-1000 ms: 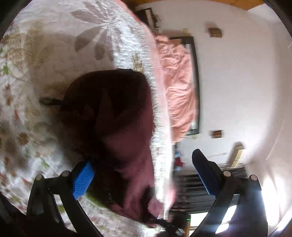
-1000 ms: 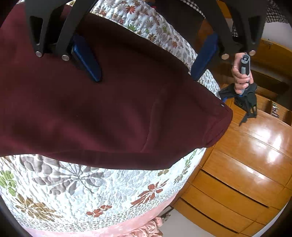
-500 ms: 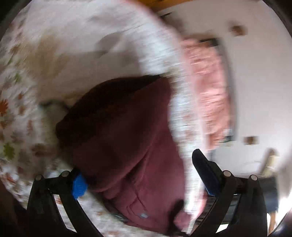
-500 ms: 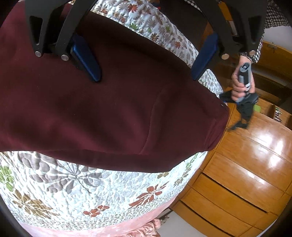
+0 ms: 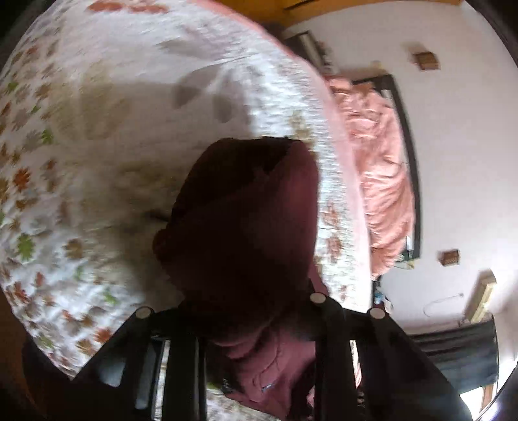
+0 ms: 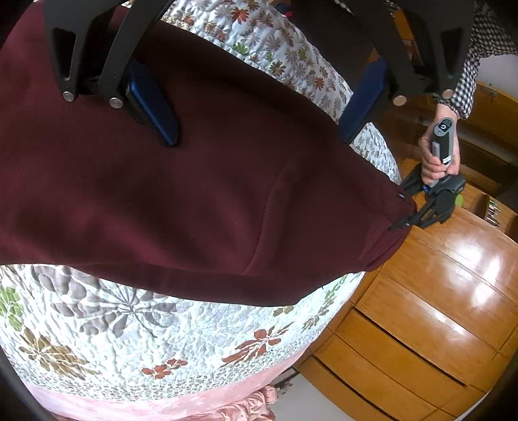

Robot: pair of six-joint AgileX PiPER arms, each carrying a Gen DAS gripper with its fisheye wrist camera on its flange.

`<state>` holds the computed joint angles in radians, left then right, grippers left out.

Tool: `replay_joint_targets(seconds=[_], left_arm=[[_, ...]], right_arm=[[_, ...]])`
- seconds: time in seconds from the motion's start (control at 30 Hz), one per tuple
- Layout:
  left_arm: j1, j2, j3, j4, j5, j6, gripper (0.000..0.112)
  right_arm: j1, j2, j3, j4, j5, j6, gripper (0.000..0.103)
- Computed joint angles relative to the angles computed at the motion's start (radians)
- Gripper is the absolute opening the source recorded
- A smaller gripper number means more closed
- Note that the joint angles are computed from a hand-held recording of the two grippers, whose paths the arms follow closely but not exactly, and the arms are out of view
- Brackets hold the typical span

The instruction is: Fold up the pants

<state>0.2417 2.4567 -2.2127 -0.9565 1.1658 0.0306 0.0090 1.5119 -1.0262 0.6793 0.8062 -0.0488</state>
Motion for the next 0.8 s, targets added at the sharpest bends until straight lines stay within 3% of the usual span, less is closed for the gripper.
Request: replay_joint_targets(seconds=[0.23, 0.43, 0.5, 0.67, 0.8], left_arm=[[-0.088, -0.088, -0.004, -0.107, -0.02, 0.166, 0.021], [-0.183, -0.173, 0.009, -0.129, 0.03, 0.303, 0.022], [-0.222, -0.208, 0.039, -0.122, 0.04, 0.352, 0.022], [-0.349, -0.264, 0.061, -0.021, 0.047, 0.416, 0.024], [-0.484, -0.291, 0.12, 0.159, -0.005, 0.435, 0.025]], right_arm=[[-0.093, -0.076, 0.054, 0.155, 0.03, -0.092, 0.099], [-0.082, -0.169, -0.015, -0.138, 0.061, 0.113, 0.099], [-0.123, -0.188, -0.015, -0.15, 0.082, 0.132, 0.099], [-0.24, -0.22, 0.031, -0.061, 0.097, 0.059, 0.099], [-0.29, -0.229, 0.064, -0.015, 0.105, 0.017, 0.099]])
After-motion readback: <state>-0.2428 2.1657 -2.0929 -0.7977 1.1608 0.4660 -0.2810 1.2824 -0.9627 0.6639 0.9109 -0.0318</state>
